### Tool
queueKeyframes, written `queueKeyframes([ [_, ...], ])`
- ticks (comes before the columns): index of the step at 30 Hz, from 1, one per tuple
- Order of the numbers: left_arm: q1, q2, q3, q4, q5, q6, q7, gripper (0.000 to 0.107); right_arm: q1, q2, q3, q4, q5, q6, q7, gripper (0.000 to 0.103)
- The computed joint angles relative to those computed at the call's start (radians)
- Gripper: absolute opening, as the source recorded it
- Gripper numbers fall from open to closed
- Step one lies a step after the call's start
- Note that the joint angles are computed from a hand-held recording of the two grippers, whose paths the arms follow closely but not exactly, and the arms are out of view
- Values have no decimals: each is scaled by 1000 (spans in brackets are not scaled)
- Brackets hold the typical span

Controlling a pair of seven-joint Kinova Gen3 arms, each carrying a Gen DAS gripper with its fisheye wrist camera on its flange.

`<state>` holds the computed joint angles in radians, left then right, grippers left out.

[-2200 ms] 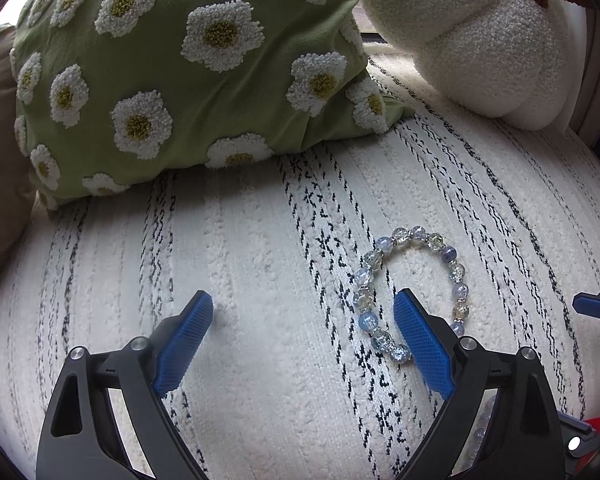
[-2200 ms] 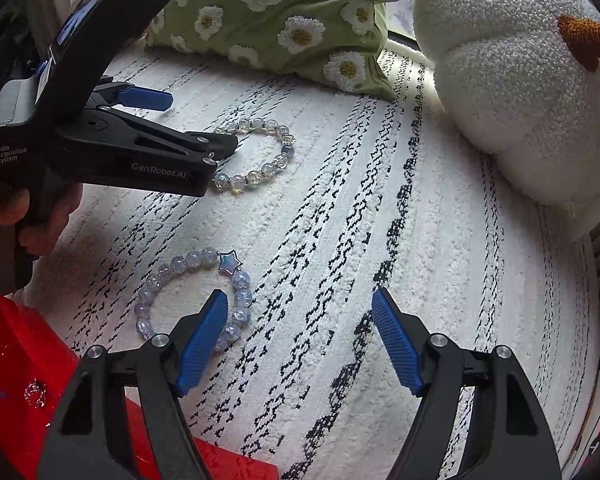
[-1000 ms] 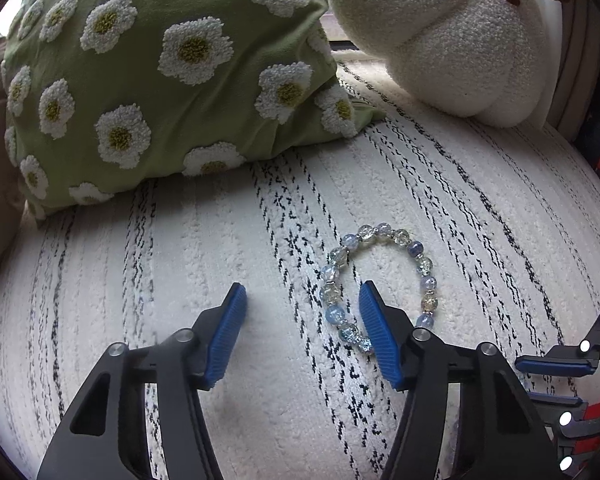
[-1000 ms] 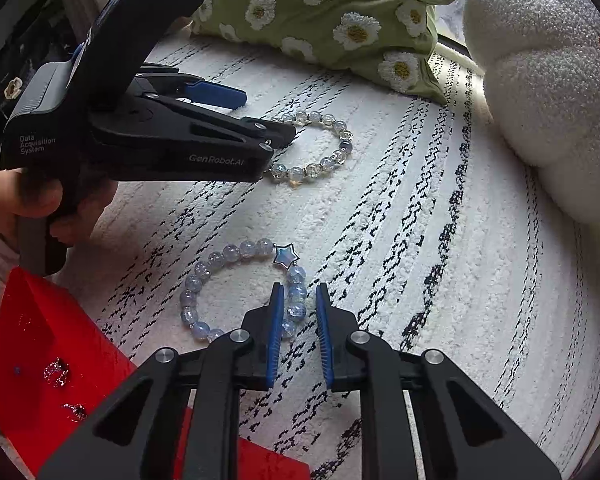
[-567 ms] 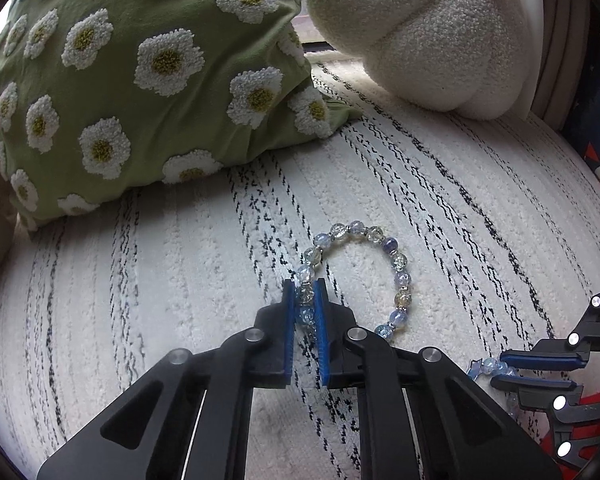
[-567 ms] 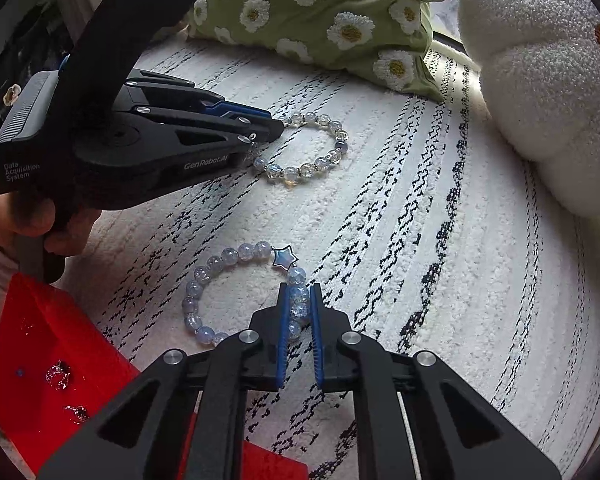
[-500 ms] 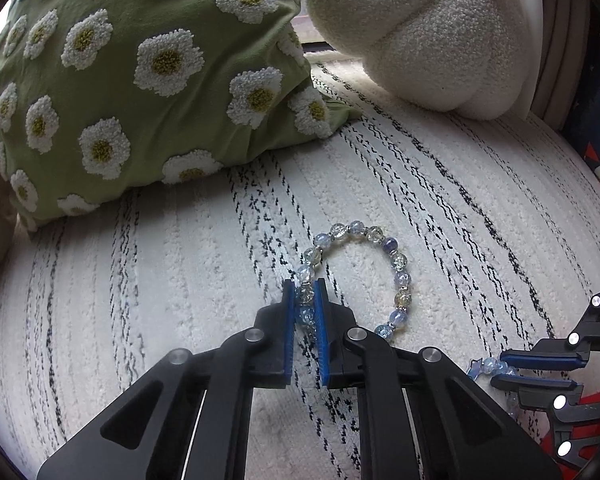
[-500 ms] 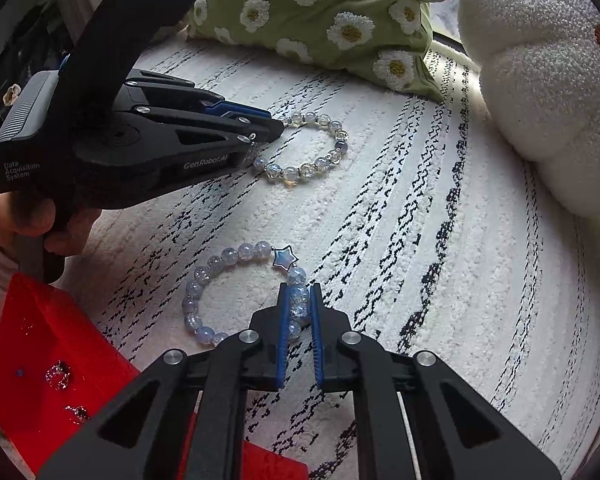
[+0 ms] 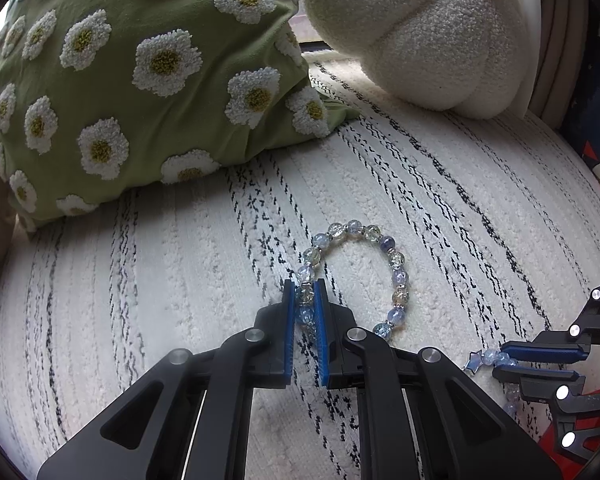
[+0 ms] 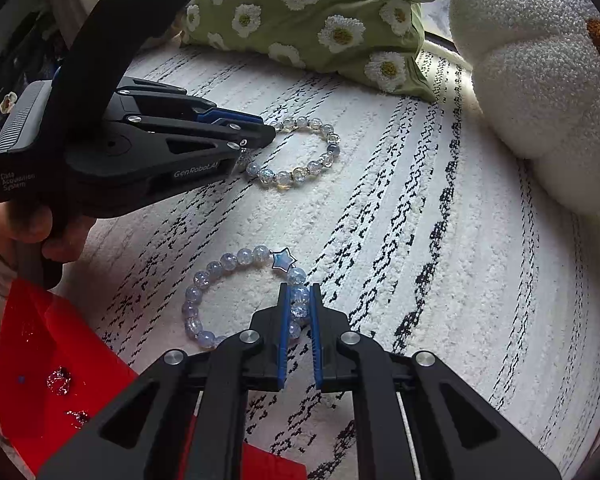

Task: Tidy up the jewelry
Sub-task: 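Close the left tool on the beaded bracelet while the right tool grasps the star-charm bracelet, then lift both held bracelets and carry them over the red tray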

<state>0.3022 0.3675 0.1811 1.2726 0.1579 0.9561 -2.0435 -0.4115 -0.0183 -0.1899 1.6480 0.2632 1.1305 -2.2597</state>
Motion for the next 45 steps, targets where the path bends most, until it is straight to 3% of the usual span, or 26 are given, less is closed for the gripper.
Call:
queueKeyframes([
  [15, -35, -59, 13, -10, 69, 44, -52, 9, -9, -23, -18, -8, 42, 11, -63, 9],
  [30, -81, -224, -15, 27, 128, 115, -98, 9, -59, -89, -110, -96, 177, 143, -192, 9],
  [45, -179, -472, -136, 206, 290, 203, -230, 9, -102, -142, -235, -114, 248, 235, -330, 9],
])
